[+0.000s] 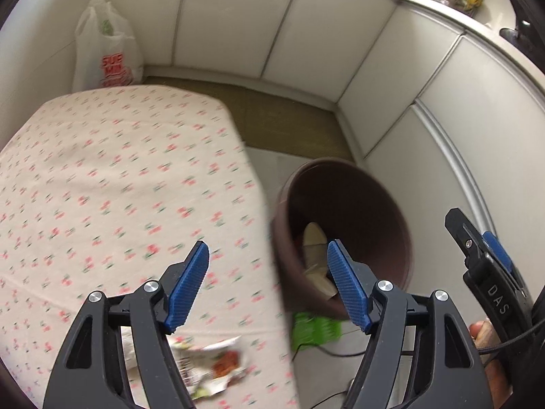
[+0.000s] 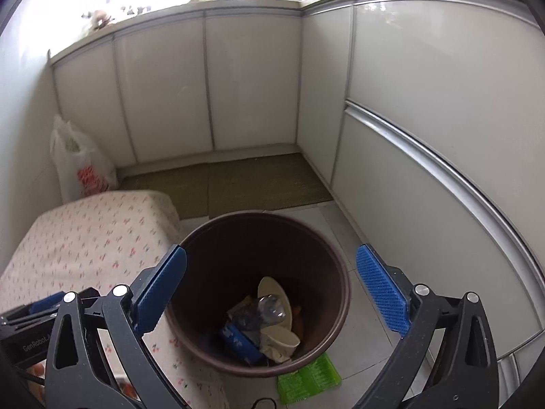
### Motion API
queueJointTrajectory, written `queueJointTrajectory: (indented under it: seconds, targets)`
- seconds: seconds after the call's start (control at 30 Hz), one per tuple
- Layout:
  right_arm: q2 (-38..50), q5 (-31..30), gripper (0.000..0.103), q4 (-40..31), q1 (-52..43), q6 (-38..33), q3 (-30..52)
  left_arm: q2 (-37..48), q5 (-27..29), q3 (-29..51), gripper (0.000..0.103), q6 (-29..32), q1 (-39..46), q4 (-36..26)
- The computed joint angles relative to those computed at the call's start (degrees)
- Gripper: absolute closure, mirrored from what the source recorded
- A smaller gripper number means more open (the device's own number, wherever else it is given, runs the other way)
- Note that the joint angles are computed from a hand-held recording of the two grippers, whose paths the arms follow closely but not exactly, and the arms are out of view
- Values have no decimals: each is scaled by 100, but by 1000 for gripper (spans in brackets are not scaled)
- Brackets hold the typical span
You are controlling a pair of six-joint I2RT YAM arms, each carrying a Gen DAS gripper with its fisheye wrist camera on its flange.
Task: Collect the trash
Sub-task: 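Grasp the white tissue ball with the left tool while the right tool grasps the snack wrapper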
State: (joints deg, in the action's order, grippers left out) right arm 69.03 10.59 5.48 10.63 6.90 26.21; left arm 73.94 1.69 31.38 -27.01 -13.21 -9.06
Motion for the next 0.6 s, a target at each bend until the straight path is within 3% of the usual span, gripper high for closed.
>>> queueJointTrajectory:
  seconds: [0.3,0.6]
  targets:
    - [140,690,7,-306,1225,-87,-138,-551,497,-839,31,1046,1395,-354]
    - [553,1019,7,-381,2221,-18,-196,-143,778,-1219,31,1876,2459,-137]
